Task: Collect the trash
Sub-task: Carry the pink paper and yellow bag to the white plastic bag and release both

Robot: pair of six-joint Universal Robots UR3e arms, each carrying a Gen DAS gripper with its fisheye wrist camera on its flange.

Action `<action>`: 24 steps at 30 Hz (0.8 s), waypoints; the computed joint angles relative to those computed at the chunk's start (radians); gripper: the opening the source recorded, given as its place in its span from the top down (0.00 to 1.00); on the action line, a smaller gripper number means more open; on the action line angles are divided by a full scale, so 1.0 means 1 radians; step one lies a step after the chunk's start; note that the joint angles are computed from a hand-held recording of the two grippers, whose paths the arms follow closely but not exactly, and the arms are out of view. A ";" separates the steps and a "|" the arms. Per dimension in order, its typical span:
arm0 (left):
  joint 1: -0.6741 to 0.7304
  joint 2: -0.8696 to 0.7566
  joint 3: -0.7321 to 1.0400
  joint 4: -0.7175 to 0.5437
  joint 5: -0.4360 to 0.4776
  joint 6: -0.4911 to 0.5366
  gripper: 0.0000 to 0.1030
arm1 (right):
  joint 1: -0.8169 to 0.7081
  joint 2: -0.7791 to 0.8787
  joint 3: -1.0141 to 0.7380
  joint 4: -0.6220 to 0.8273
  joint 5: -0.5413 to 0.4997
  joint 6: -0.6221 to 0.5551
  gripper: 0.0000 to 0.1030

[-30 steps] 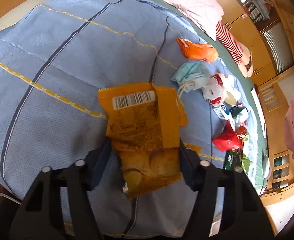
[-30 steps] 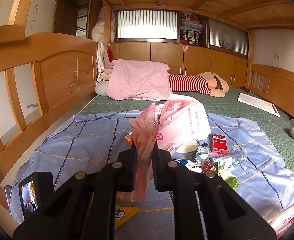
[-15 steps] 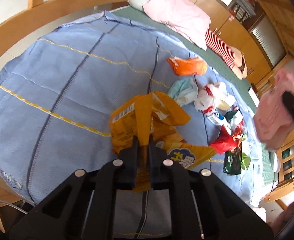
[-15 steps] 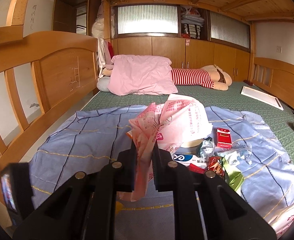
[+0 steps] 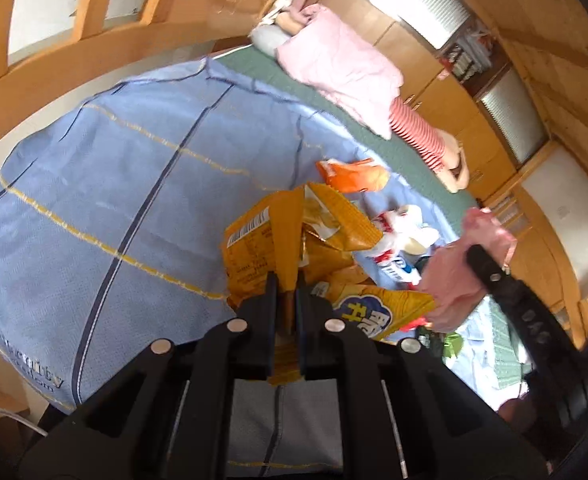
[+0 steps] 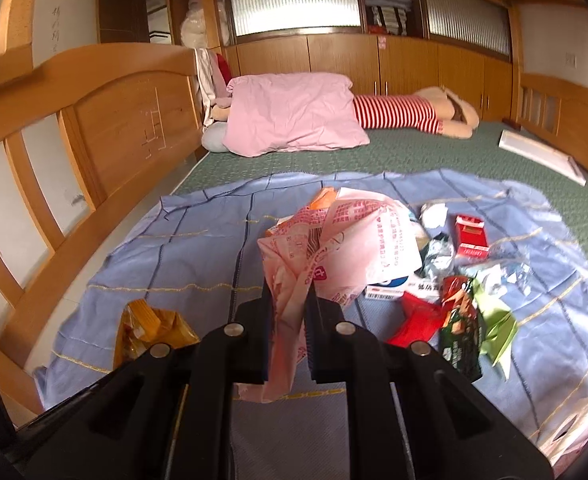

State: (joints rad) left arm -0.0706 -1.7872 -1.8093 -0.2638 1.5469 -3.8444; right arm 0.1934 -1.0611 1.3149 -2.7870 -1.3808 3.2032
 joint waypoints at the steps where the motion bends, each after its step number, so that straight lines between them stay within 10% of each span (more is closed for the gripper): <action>1: 0.002 0.005 -0.006 0.019 -0.015 0.012 0.91 | -0.019 -0.020 0.025 -0.013 0.024 0.006 0.86; 6: -0.003 0.007 -0.009 0.129 -0.141 0.097 0.91 | -0.304 -0.332 0.283 0.111 0.283 -0.079 0.86; 12: -0.086 -0.028 0.052 0.179 -0.376 0.188 0.91 | -0.779 -0.746 0.496 0.580 0.440 -0.560 0.86; 16: -0.166 -0.104 0.151 0.180 -0.482 0.235 0.91 | -0.941 -0.839 0.510 0.871 0.354 -0.832 0.84; 18: -0.201 -0.155 0.212 0.175 -0.533 0.258 0.91 | -0.927 -0.828 0.521 0.939 0.200 -0.911 0.63; 20: -0.225 -0.210 0.285 0.155 -0.604 0.279 0.91 | -0.925 -0.806 0.534 0.993 0.113 -0.945 0.41; 24: -0.300 -0.317 0.424 0.115 -0.704 0.310 0.91 | -1.062 -0.851 0.575 0.941 0.160 -0.892 0.33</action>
